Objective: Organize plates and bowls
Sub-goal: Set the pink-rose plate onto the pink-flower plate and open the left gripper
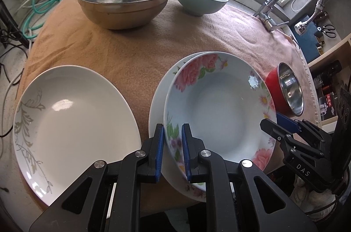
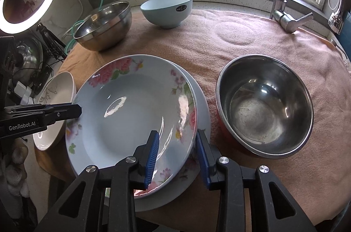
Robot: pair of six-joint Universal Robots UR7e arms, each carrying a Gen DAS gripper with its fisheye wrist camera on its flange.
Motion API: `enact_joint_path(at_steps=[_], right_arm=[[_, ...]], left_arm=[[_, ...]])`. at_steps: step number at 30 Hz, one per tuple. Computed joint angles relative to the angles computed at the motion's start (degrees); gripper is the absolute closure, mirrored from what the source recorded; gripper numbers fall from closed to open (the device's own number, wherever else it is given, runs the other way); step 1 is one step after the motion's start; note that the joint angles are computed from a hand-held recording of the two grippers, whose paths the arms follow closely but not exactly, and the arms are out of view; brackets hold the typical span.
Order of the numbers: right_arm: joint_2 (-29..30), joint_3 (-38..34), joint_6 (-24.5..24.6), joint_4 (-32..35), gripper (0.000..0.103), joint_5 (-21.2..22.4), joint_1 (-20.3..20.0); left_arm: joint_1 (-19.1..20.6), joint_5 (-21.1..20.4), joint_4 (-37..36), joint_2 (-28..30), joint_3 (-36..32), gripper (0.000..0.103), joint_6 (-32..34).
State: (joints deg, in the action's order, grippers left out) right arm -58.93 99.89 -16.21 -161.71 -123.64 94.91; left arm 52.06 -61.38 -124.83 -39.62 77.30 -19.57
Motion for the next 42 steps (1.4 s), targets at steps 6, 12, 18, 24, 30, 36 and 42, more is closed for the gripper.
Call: enact_joint_path(at_steps=[6, 12, 18, 24, 30, 36, 42], right_arm=[[-0.13, -0.08, 0.41, 0.63, 0.071, 0.12, -0.05], [-0.04, -0.24, 0.45, 0.93, 0.071, -0.07, 0.03], [-0.44, 0.05, 1.11, 1.26, 0.065, -0.04, 0.00], [-1.78, 1.04, 3.31, 1.87, 0.065, 0.54, -0.23], [-3.84, 2.34, 4.72, 2.02, 0.065, 1.31, 0.00], [-4.76, 3.07, 4.02, 0.66, 0.065, 1.46, 1.16], [-4.32, 2.94, 2.11, -2.46, 0.064, 2.31, 2.81]], left_arm=[[-0.14, 0.08, 0.54, 0.03, -0.14, 0.089, 0.14], [-0.18, 0.92, 0.04, -0.16, -0.11, 0.089, 0.24], [0.00, 0.37, -0.58, -0.72, 0.06, 0.089, -0.11], [-0.21, 0.24, -1.48, -1.33, 0.62, 0.089, -0.29], [-0.16, -0.41, -2.94, -2.43, 1.55, 0.089, -1.06], [-0.18, -0.76, -5.15, -4.05, 3.08, 0.089, -1.64], [-0.14, 0.53, -7.17, -6.48, 5.40, 0.089, -2.94]])
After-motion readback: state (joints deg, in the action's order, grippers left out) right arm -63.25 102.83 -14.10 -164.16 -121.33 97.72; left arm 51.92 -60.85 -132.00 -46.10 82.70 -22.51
